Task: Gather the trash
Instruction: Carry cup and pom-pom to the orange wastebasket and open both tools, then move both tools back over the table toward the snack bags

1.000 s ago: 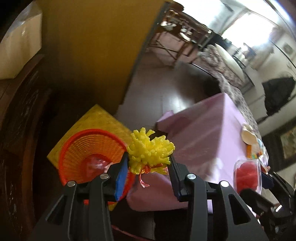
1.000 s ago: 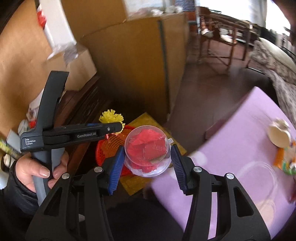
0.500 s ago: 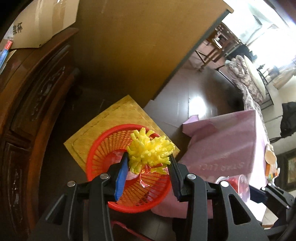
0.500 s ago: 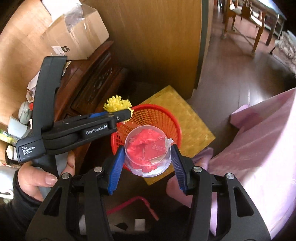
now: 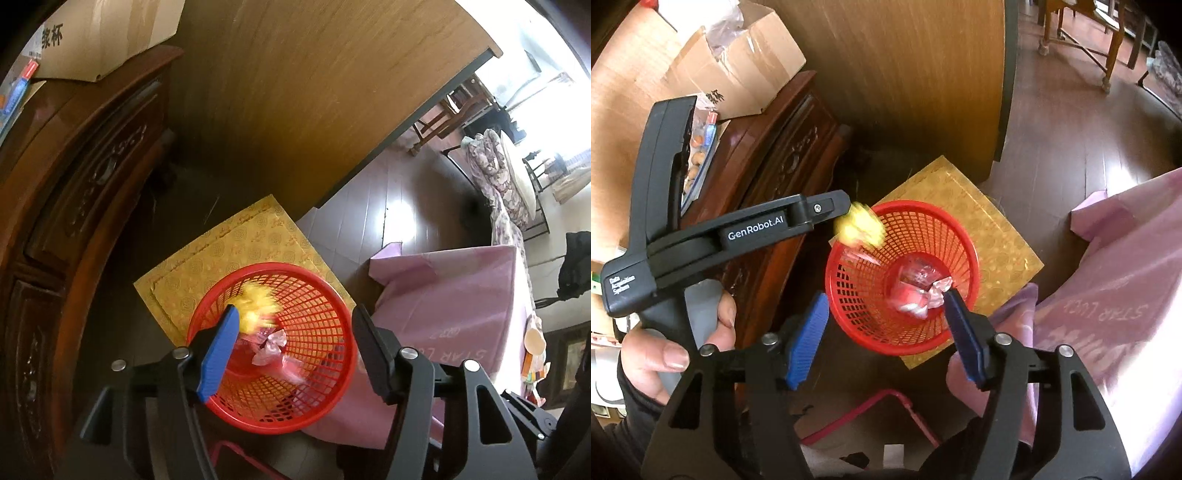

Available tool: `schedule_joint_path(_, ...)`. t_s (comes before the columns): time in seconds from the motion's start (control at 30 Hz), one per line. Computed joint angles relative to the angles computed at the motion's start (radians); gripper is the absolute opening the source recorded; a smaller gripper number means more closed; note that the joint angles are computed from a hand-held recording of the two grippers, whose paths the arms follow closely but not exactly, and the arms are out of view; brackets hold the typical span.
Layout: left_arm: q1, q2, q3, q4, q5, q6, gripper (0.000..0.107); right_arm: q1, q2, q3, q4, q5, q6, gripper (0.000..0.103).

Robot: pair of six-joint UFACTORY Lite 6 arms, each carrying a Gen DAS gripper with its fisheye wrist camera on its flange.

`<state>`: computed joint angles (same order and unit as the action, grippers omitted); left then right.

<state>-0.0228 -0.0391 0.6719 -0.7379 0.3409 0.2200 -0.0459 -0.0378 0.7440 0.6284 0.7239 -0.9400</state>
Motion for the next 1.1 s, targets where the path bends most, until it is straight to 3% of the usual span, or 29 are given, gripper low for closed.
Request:
schedule_joint_path(0.27, -0.084, -0.049, 0.026, 0.131, 0.019, -0.165, 0.066, -0.218, -0.127, 0.006, 0.007, 0.128, -0.108, 0.069)
schedule_joint_path(0.57, -0.354, -0.042, 0.152, 0.462, 0.029, -0.586, 0.072, -0.590, -0.101, 0.078, 0.050, 0.282, -0.307, 0.069)
schedule_joint_path(0.73, -0.544, 0.049, 0.292, 0.662, 0.048, -0.823, 0.073, -0.851, -0.022, 0.159, 0.076, 0.346, -0.461, 0.070)
schedule_joint_path(0.9, -0.679, 0.171, 0.453, 0.748, 0.066, -0.942, 0.075, -1.084, 0.115, 0.294, 0.114, 0.381, -0.586, 0.072)
schedule_joint_path(1.1, -0.832, 0.382, 0.724, 0.837, 0.110, -1.052, 0.077, -1.228, 0.278, 0.446, 0.127, 0.410, -0.621, 0.074)
